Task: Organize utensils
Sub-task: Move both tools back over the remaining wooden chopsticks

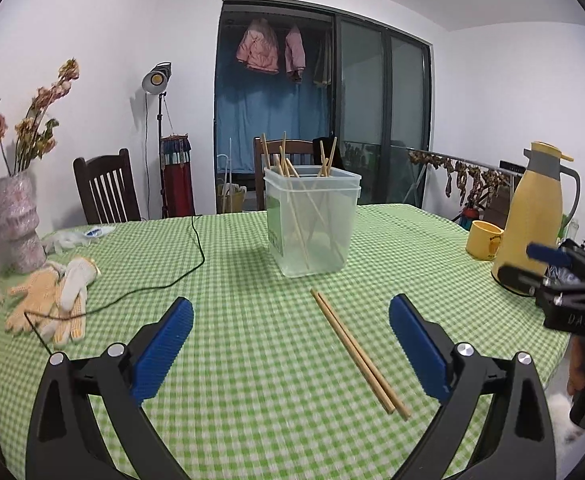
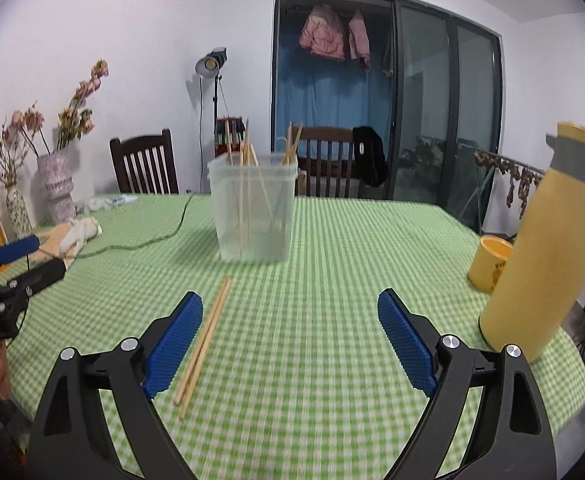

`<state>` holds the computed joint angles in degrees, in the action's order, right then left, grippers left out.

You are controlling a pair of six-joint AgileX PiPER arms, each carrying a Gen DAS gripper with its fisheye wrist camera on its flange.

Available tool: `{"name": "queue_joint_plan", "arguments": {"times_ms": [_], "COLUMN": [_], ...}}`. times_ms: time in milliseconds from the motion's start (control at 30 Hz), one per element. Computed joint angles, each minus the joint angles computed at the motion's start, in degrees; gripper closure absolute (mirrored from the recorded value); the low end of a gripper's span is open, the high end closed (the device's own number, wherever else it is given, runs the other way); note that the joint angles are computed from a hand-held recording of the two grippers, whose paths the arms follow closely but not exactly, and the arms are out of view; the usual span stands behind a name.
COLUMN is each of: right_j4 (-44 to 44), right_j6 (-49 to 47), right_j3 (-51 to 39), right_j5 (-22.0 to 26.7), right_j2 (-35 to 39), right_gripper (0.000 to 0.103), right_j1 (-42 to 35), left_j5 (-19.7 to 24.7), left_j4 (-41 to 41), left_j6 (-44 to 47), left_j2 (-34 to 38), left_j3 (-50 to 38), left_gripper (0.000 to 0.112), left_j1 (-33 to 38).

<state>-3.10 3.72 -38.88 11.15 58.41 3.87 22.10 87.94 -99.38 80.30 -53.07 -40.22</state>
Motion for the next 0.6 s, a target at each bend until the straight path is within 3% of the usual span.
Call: {"name": "queue_joint_plan", "arguments": {"times_ms": [100, 267, 433, 600], "right_j4": [1.8, -9.9, -1.2, -3.2], "right_j6": [0.0, 11.3, 3.7, 5.7], "right_j3": [3.0, 5.8, 6.5, 6.4], "right_j5": [0.6, 0.9, -0.9, -2.2], "right_j2": [-2.3, -3.7, -2.2, 2.0], "right_gripper": [0.018, 0.018, 0.017, 0.018], "right_j1": [0.4, 1.6, -0.3, 1.7], "left_j5": [-1.4, -1.8, -0.5, -0.5], "left_j4": [3.6, 4.3, 6.9, 10.5], "left_j6": [-5.9, -8.0, -10.9, -15.1], "left_j2": [-0.1, 2.0, 3.5, 5.5], "left_j3": [2.5, 4.0, 3.9, 4.5], "left_gripper": [0.017, 0.017, 0.017, 0.017], "left_j1": [0.4, -0.1, -0.3, 1.5]}}
